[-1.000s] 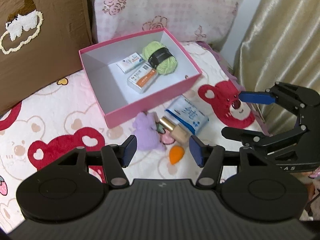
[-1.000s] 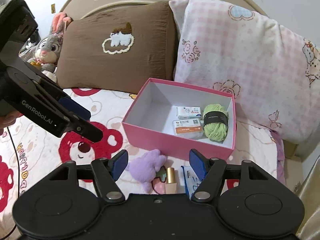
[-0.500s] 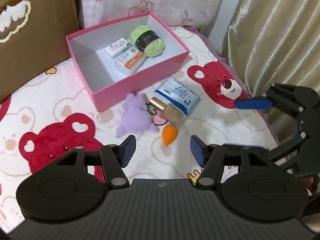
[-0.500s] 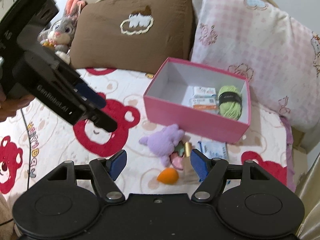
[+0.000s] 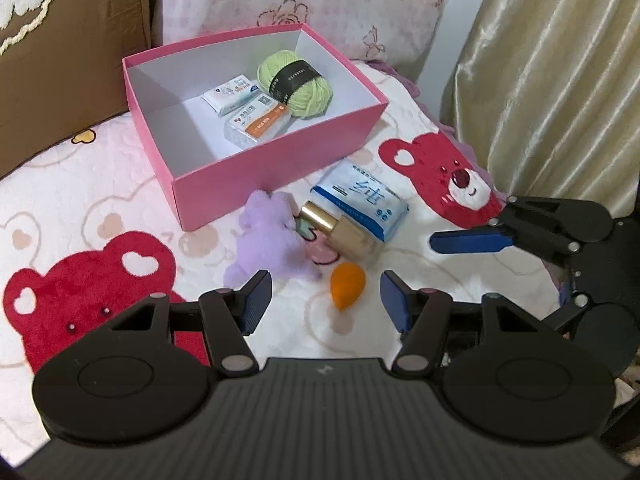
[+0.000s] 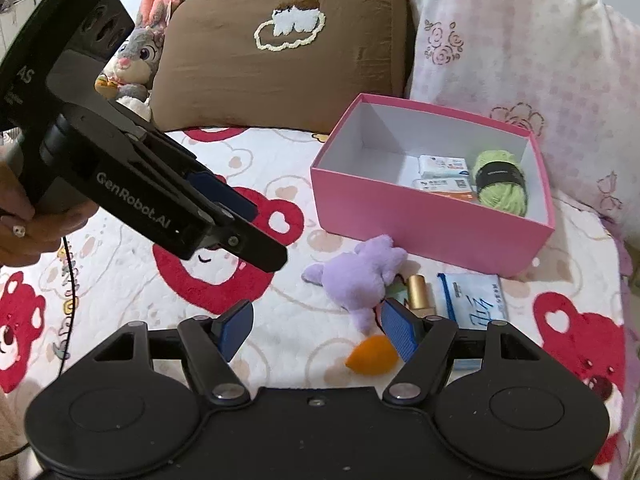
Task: Organize objects
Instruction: 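Lower the open left tool onto the lilac plush toy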
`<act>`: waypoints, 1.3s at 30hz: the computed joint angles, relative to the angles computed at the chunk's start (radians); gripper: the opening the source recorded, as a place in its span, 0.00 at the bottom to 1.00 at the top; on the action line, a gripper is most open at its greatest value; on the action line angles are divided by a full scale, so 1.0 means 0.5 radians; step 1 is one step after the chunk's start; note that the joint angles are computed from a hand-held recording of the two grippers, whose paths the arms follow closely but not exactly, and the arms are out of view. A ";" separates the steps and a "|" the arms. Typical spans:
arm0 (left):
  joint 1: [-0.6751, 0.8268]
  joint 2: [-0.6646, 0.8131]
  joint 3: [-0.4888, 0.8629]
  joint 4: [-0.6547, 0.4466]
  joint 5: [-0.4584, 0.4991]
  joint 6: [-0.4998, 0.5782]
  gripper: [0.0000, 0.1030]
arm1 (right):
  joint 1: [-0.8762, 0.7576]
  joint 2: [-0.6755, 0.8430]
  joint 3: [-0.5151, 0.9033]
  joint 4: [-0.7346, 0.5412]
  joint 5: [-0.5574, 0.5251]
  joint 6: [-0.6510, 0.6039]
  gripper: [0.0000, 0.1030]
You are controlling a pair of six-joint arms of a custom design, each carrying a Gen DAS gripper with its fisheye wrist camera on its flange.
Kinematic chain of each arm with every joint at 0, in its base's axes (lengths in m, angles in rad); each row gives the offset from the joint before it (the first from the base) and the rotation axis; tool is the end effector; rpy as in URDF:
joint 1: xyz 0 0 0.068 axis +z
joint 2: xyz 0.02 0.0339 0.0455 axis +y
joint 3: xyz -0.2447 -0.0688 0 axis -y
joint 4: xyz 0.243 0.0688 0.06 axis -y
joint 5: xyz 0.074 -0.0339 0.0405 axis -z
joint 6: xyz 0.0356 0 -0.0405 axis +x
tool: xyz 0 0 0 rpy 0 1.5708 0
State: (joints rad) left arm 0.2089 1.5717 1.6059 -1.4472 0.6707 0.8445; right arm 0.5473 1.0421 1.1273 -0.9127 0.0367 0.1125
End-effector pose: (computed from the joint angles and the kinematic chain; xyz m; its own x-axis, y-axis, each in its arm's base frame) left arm 0.2756 0.0358 0.3259 -0.6916 0.4521 -0.5633 0.6779 0.6755 -0.2902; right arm 0.1781 0.1070 0.3246 -0.6807 -0.2835 -0.6755 -0.4251 0.9038 0.0491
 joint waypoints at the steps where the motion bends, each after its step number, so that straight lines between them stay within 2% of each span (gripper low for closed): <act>1: 0.001 -0.008 -0.068 0.068 0.022 -0.010 0.57 | -0.003 0.013 -0.041 0.058 0.000 -0.011 0.73; 7: -0.011 0.001 -0.390 0.463 0.079 -0.122 0.59 | -0.078 0.142 -0.273 0.425 -0.057 -0.095 0.73; 10: -0.016 0.040 -0.519 0.669 0.087 -0.181 0.63 | -0.135 0.198 -0.389 0.621 -0.108 -0.138 0.79; 13: -0.035 0.122 -0.615 0.894 0.092 -0.265 0.64 | -0.182 0.264 -0.503 0.833 -0.156 -0.208 0.79; 19: -0.039 0.281 -0.800 1.402 0.107 -0.549 0.66 | -0.278 0.488 -0.600 1.112 -0.229 -0.244 0.79; 21: -0.035 0.333 -0.842 1.528 0.108 -0.608 0.67 | -0.277 0.518 -0.650 1.226 -0.176 -0.227 0.79; 23: -0.026 0.384 -0.863 1.598 0.116 -0.667 0.67 | -0.285 0.583 -0.616 1.208 -0.162 -0.234 0.79; 29: -0.001 0.434 -0.941 1.738 0.239 -0.743 0.64 | -0.260 0.753 -0.532 1.210 -0.067 -0.235 0.79; 31: 0.006 0.478 -0.898 1.681 0.296 -0.771 0.52 | -0.267 0.778 -0.558 1.277 -0.088 -0.221 0.79; 32: 0.009 0.513 -0.858 1.622 0.331 -0.768 0.44 | -0.270 0.782 -0.573 1.300 -0.103 -0.210 0.77; 34: 0.014 0.530 -0.842 1.573 0.357 -0.771 0.43 | -0.274 0.790 -0.594 1.326 -0.132 -0.197 0.68; 36: 0.013 0.512 -0.842 1.522 0.344 -0.715 0.38 | -0.246 0.769 -0.640 1.376 -0.047 -0.198 0.57; 39: 0.032 0.521 -0.771 1.296 0.317 -0.590 0.35 | -0.259 0.705 -0.679 1.381 -0.071 -0.230 0.53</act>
